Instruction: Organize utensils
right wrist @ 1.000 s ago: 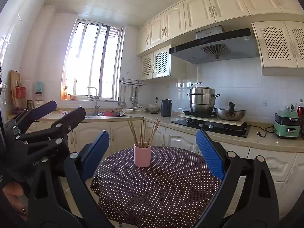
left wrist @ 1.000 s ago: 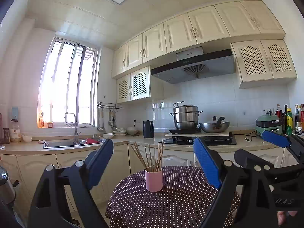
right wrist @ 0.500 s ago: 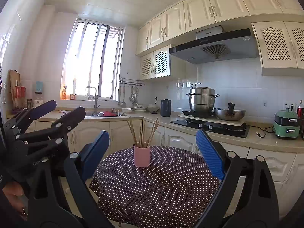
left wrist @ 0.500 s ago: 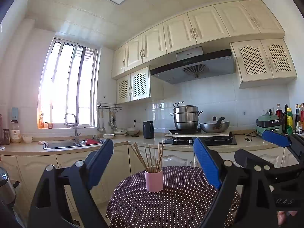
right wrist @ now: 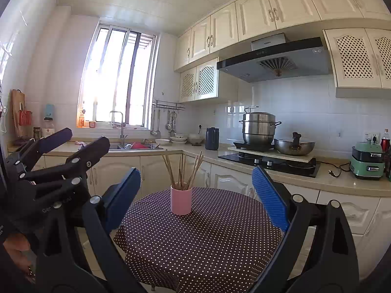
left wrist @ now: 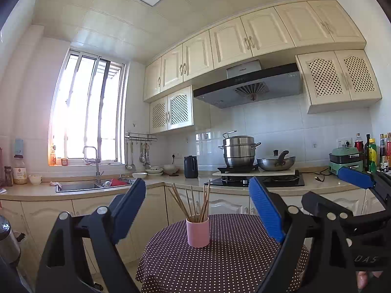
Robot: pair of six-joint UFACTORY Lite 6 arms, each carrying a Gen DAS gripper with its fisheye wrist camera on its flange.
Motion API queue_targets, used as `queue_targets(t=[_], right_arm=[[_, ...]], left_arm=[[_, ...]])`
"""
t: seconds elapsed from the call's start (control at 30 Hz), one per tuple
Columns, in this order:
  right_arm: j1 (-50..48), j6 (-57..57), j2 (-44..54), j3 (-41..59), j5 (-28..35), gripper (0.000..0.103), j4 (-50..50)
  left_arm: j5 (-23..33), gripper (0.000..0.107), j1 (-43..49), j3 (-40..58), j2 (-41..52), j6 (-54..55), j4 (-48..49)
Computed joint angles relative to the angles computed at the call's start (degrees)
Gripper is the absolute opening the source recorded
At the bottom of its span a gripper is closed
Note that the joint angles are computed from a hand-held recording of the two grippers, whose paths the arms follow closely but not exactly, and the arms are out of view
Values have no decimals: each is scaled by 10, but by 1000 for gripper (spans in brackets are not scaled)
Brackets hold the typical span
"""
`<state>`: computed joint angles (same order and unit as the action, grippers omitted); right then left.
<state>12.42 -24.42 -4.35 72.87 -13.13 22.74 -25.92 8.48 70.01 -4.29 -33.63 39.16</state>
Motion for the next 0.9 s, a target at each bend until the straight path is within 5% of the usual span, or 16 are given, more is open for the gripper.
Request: queue_targets(t=[0.9], right_arm=[[-31, 106, -1, 3, 14, 91, -115]], left_arm=[[0, 85, 3, 3, 4, 2, 1]])
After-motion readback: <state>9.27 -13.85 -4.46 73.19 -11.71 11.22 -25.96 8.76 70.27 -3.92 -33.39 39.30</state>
